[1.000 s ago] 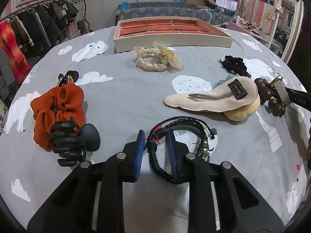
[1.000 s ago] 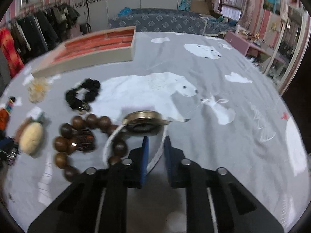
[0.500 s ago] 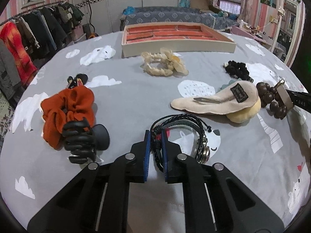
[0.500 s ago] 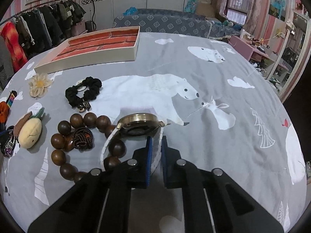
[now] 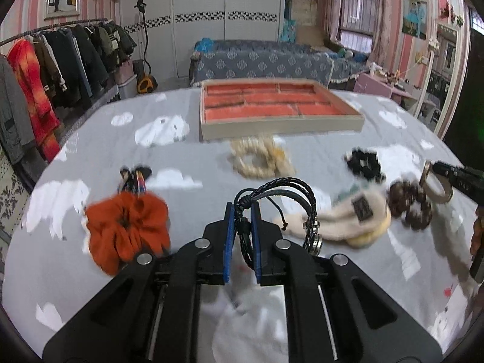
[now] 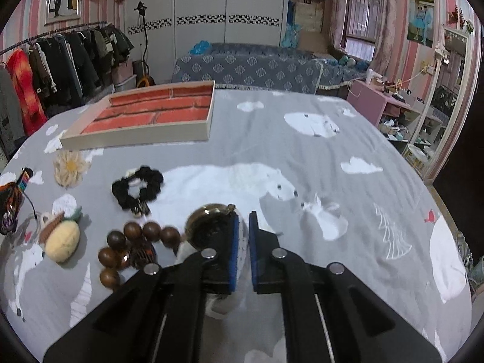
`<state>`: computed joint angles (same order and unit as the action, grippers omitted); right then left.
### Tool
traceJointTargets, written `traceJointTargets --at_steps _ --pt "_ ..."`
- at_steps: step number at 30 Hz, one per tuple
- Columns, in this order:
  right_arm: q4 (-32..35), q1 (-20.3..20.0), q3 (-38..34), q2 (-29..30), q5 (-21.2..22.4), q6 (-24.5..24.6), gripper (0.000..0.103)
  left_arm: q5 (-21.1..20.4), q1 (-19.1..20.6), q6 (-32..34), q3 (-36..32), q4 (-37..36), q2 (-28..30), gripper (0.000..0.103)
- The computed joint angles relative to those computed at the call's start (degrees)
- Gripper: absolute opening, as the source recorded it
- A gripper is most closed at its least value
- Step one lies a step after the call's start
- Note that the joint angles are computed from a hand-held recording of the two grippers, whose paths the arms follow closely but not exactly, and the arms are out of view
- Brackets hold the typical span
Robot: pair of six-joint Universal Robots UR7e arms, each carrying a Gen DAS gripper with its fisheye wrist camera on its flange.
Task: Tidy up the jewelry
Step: 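Carry the bracelet and watch into the brick-pattern tray with both tools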
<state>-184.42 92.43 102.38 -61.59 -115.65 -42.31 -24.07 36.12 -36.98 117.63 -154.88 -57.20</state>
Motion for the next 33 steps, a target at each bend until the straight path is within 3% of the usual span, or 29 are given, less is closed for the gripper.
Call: traceJointTargets --at_steps 6,10,19,25,33 --pt "1.7 0.4 -3.7 1.6 1.8 0.6 0.007 0.8 2.0 8.1 -5.1 -5.2 1.3 0.009" --pt "3.8 1.1 -7.7 3.7 2.6 0.8 0.007 -1.5 4.5 12.8 -10.8 -7.3 3.1 0.009" --pt "11.8 3.3 -21.0 11.4 5.0 2.6 0.007 -5.0 10.3 19.4 -26.4 -4.8 10.0 0.009" --pt "19.1 5.6 -35.8 21.0 5.6 3.2 0.007 -5.4 14.0 25.1 -38.6 -3.4 16.2 0.009" --pt "35.4 6.9 -64.7 38.5 5.1 7.6 0.007 -6.7 19.0 30.0 -58.0 4.1 26.3 0.009"
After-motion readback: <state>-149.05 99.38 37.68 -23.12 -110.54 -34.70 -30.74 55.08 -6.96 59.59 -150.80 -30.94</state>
